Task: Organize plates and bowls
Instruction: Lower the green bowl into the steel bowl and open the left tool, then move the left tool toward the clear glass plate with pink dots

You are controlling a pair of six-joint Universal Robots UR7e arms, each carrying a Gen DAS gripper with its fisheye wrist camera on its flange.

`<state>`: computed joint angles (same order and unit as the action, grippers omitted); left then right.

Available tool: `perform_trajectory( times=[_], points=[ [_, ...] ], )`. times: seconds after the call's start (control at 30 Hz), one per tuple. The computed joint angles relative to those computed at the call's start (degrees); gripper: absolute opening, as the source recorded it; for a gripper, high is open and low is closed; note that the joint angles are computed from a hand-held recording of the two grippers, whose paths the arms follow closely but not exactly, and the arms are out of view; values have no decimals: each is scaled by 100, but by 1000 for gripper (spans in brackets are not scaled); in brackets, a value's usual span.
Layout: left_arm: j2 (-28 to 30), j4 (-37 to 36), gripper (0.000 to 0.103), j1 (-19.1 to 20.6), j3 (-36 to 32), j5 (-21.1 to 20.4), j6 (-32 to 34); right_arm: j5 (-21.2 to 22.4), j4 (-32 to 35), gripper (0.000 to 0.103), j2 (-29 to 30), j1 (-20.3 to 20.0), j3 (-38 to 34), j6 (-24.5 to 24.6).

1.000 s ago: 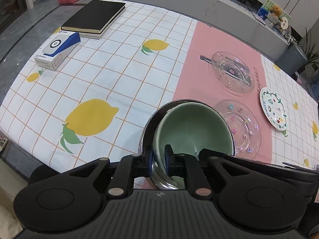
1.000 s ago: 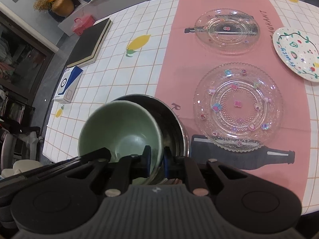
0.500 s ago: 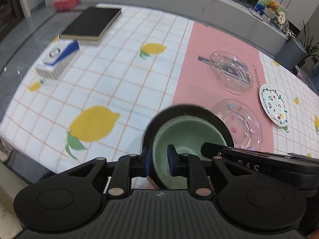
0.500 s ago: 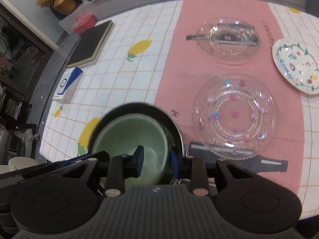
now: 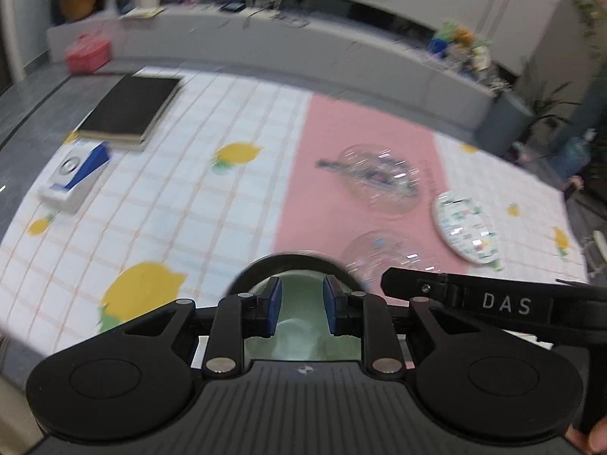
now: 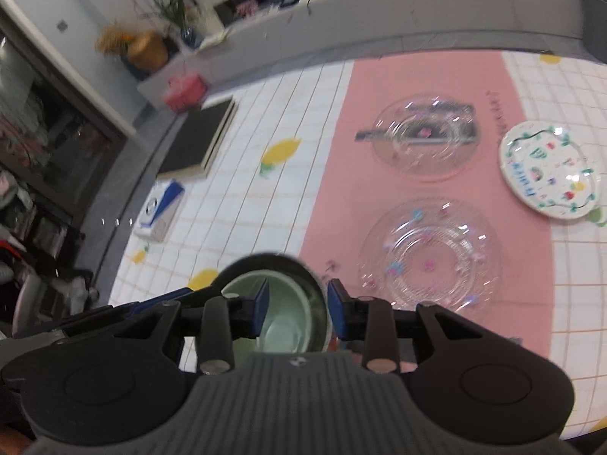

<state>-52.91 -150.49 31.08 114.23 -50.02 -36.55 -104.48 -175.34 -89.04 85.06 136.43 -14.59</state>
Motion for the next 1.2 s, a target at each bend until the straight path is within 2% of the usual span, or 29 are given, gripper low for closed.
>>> perform_trajectory(
  times=[0.13, 0.23, 0.37, 0.5, 0.6, 0.7, 0.83, 0.97, 1.03, 1.13, 1.2],
  points=[
    [293, -414, 30, -23, -215, -197, 671, 180, -107, 35, -346, -373, 118, 1],
    [576, -515, 36, 28, -489, -331, 977, 300, -102, 36, -543, -726, 179, 101],
    [984, -391, 44, 103, -917, -389, 1255, 450, -232, 41, -676, -1171, 270, 156],
    [1422, 326, 45, 244, -1522, -327, 1450, 677, -263, 41, -678, -1612, 300, 260],
    [1682, 856, 45, 443, -1957, -440, 1404, 835, -325, 41, -605, -1883, 304, 309],
    [1900, 1426, 45, 643, -2359, -599, 1092, 964, -362, 41, -463, -2102, 268, 349],
    [2153, 2021, 45, 761, -2764, -554, 767, 1121, -316, 41, -290, -2315, 172, 395],
    [2359, 2661, 44, 882, -3184, -721, 422, 1311, -244, 41, -209, -2464, 101, 435],
    [2478, 2984, 36, 932, -3399, -717, 262, 1388, -194, 41, -188, -2509, 70, 459],
    [2584, 3199, 31, 957, -3551, -696, 192, 1476, -143, 40, -169, -2576, 47, 477],
    [2638, 3320, 28, 979, -3643, -716, 120, 1551, -89, 35, -155, -2631, 23, 509]
  ],
)
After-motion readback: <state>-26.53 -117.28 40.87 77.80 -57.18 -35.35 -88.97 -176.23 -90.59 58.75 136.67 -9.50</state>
